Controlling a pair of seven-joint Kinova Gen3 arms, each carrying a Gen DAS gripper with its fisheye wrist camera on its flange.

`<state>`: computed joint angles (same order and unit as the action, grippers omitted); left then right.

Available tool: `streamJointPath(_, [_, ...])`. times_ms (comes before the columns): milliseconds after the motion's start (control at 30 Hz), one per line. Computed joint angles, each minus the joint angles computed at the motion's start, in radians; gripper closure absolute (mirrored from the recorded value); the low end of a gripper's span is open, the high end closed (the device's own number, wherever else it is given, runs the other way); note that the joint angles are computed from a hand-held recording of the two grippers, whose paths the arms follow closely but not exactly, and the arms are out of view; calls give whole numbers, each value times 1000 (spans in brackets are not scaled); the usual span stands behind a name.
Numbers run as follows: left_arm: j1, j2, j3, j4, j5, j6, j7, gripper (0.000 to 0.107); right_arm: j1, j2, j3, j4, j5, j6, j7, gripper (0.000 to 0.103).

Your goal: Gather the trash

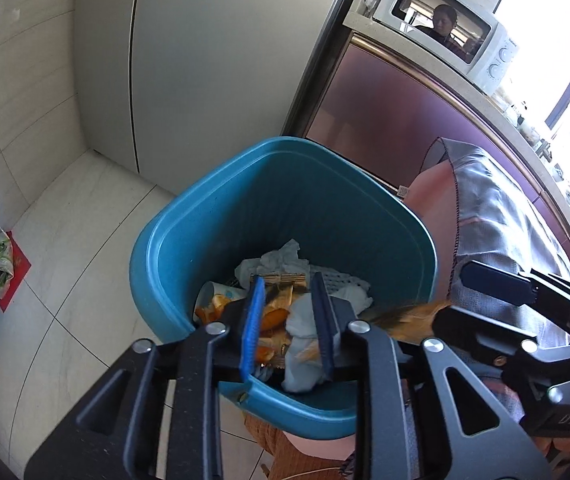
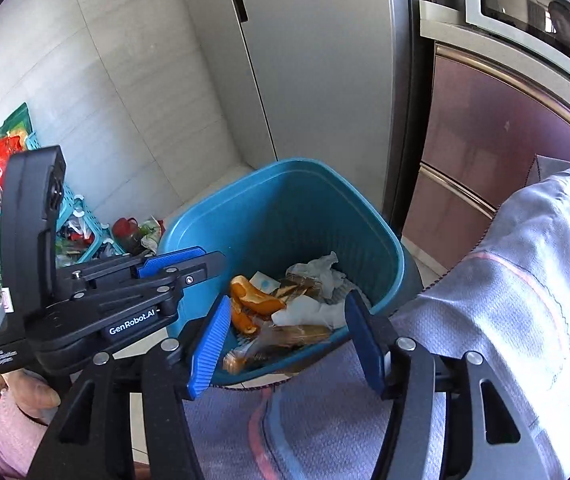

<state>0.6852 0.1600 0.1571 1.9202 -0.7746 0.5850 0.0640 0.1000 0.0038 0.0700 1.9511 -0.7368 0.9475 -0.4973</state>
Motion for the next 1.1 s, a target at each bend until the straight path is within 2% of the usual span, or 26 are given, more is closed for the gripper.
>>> streamJointPath(67, [16, -8, -2, 9, -33, 3, 36, 77, 19, -8, 18, 12, -31, 17, 38, 46])
streamJointPath(233, [55, -44, 28, 25, -174, 37, 149, 55, 83, -41, 79, 45, -112, 87, 152, 45])
streamJointPath(367, [75, -70, 81, 30, -296, 73, 224, 44, 152, -84, 154, 70, -171, 168, 253, 38])
streamJointPath(433, [92, -76, 111, 29, -359, 101, 266, 36, 186, -110, 193, 83, -189, 193, 291, 35])
streamJointPath(500, [108, -75, 138, 21, -410, 123, 296, 22, 220, -124, 237, 89, -211, 228, 326, 31])
streamJointPath(567, [133, -67, 162, 6, -453, 160, 318, 16, 256, -142, 275, 103, -229, 249, 359, 26])
streamJointPath(667, [189, -31, 189, -41, -499, 244, 328, 10, 308, -170, 337, 130, -260, 262, 410, 15])
streamJointPath(767, [253, 8, 193, -81, -548, 310, 350, 10, 355, -199, 393, 165, -289, 257, 456, 9])
streamJointPath(833, [290, 37, 188, -116, -563, 344, 344, 10, 381, -237, 413, 194, -299, 219, 471, 7])
streamJointPath(933, [351, 86, 173, -176, -581, 395, 334, 10, 406, -271, 484, 230, -316, 199, 521, 7])
streamJointPath(1000, [390, 117, 157, -216, -592, 424, 331, 10, 403, -258, 541, 231, -344, 196, 550, 7])
streamJointPath(1100, [445, 152, 133, -261, -612, 458, 335, 10, 430, -281, 583, 256, -361, 176, 588, 7])
